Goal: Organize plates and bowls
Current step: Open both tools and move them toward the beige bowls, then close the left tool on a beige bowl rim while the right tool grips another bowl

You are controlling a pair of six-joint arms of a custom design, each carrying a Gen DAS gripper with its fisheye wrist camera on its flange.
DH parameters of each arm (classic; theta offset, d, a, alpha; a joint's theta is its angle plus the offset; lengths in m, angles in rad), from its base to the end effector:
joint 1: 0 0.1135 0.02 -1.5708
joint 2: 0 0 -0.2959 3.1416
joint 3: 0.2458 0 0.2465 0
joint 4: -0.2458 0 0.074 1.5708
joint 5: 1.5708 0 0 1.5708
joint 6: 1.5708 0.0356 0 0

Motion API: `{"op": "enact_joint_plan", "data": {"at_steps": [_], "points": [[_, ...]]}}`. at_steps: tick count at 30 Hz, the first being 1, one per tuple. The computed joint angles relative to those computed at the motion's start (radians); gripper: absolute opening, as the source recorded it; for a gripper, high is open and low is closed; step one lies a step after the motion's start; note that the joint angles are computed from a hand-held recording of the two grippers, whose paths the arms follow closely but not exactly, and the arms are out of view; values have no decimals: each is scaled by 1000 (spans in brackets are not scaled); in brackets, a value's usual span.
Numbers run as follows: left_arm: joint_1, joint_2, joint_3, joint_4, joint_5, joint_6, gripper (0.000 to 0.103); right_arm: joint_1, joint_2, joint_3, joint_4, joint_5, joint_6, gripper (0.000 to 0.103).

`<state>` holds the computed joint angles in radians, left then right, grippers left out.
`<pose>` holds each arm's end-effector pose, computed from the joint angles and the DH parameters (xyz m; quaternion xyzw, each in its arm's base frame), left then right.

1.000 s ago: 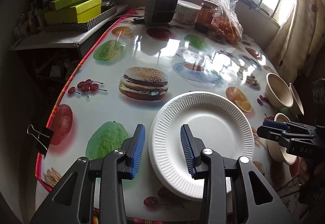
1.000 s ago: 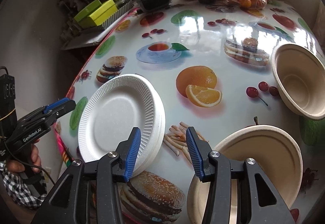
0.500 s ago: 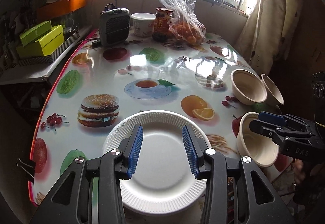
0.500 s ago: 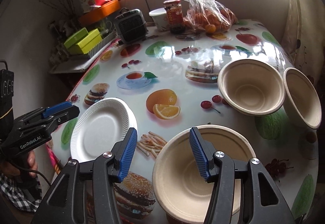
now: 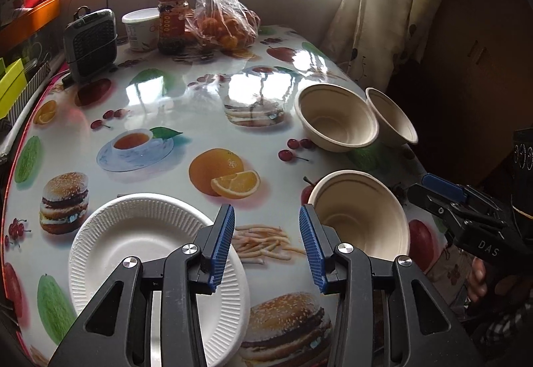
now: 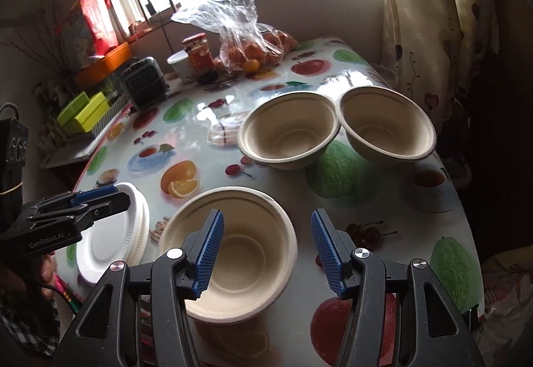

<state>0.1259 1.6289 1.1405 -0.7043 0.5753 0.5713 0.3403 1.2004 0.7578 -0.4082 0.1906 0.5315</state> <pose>0.3147 0.0203 0.2532 0.2600 0.9068 -0.2003 0.2645 0.2157 0.0692 0.2592 0.1223 0.9242 0.0673 0.3555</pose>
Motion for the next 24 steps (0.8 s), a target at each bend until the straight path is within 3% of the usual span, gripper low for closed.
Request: {"op": "enact_joint_plan", "data": {"at_steps": [8,20,24], "points": [[-85,28,-10,15,-30,-48,42,-79,-50,-93,40,-67,-3,55],[-145,60,-10,-8,-10,-92,42,-106,-6,-149,137,-190,-52,55],[-156,77,-9,-16,-11,-104,42,-106,0,-157,154,-213,-68,45]]}}
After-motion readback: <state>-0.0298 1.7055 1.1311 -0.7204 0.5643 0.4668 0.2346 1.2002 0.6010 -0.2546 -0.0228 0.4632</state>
